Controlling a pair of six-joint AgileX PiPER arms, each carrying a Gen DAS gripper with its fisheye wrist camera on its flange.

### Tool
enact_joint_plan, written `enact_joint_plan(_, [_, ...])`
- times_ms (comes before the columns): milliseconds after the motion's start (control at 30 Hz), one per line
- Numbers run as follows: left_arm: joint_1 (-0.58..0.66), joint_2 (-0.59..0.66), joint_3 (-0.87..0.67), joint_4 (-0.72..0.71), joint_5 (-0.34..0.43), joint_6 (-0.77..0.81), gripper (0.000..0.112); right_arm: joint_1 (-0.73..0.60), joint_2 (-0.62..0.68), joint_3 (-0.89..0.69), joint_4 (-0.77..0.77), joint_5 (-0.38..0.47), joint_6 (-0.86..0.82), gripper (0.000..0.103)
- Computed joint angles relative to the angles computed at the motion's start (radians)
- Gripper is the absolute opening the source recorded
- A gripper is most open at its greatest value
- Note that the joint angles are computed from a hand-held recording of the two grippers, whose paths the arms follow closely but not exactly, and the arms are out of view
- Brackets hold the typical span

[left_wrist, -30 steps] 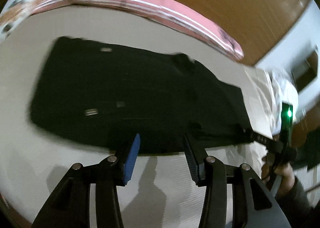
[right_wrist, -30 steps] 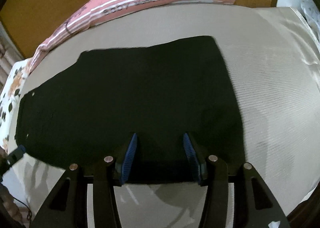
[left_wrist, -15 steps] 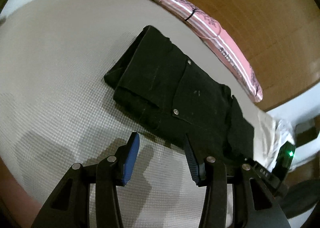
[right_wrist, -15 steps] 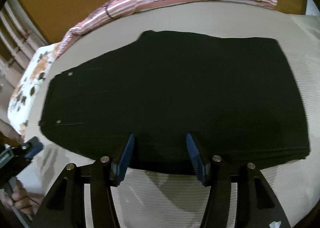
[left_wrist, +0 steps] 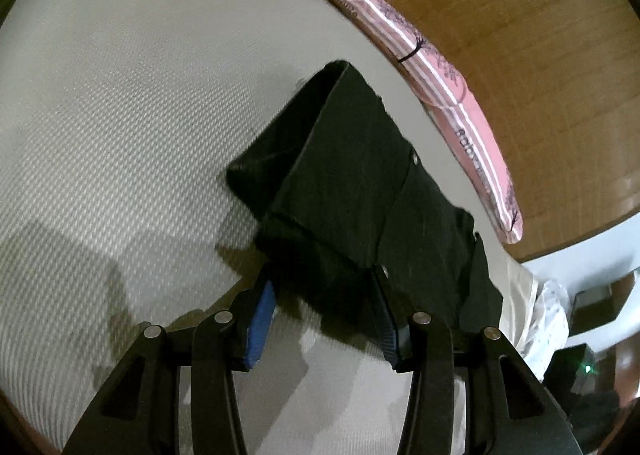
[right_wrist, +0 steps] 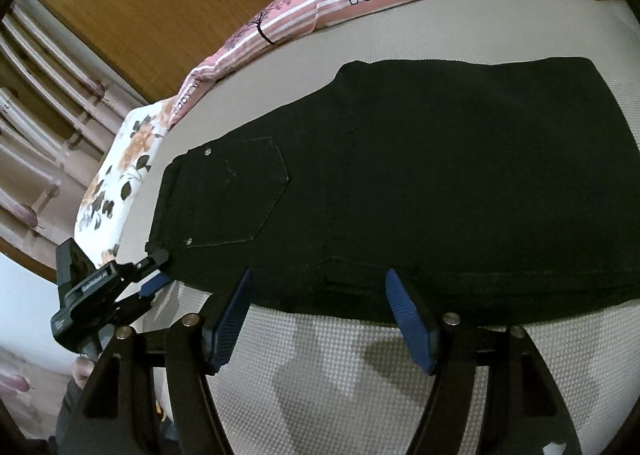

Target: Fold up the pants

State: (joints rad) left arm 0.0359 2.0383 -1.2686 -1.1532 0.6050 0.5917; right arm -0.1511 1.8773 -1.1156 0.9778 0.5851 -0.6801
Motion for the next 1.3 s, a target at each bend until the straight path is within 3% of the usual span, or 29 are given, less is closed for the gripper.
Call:
enact_joint_plan(267, [0.0, 0.067, -0.047, -0.181, -0.038, 0.196, 0.051, -0.016, 0.004, 0.007, 0.031, 0.003, -0.027, 0.067])
enact_joint_plan(533, [-0.013, 0.092, -0.094, -0.165, -0.079, 0.126, 0.049, -0.03, 0.003, 0.018, 0.053, -0.007, -0.037, 0.067])
enact_joint_plan(733, [-0.026, 0.071, -0.113, -0.023, -0.106, -0.015, 0.027, -0.05, -0.014, 0.029, 0.062, -0.015, -0.031, 0.066])
enact_joint_plan(933, [-0.118, -0.03, -0.166, 0.265, -0.148, -0.21, 0.024, -0.12, -0.04, 0.022, 0.047, 0.003, -0.009, 0.066])
enact_joint_plan(1100, [-0.198, -0.052, -0.301, 0.37, -0.095, -0.298, 0.023, -0.208, -0.069, 0.017, 0.036, 0.02, -0.004, 0.066])
enact_joint_plan(1300, [-0.363, 0.028, -0.567, 0.497, 0.01, -0.402, 0.022, -0.353, -0.11, 0.045, 0.101, 0.055, -0.063, 0.066])
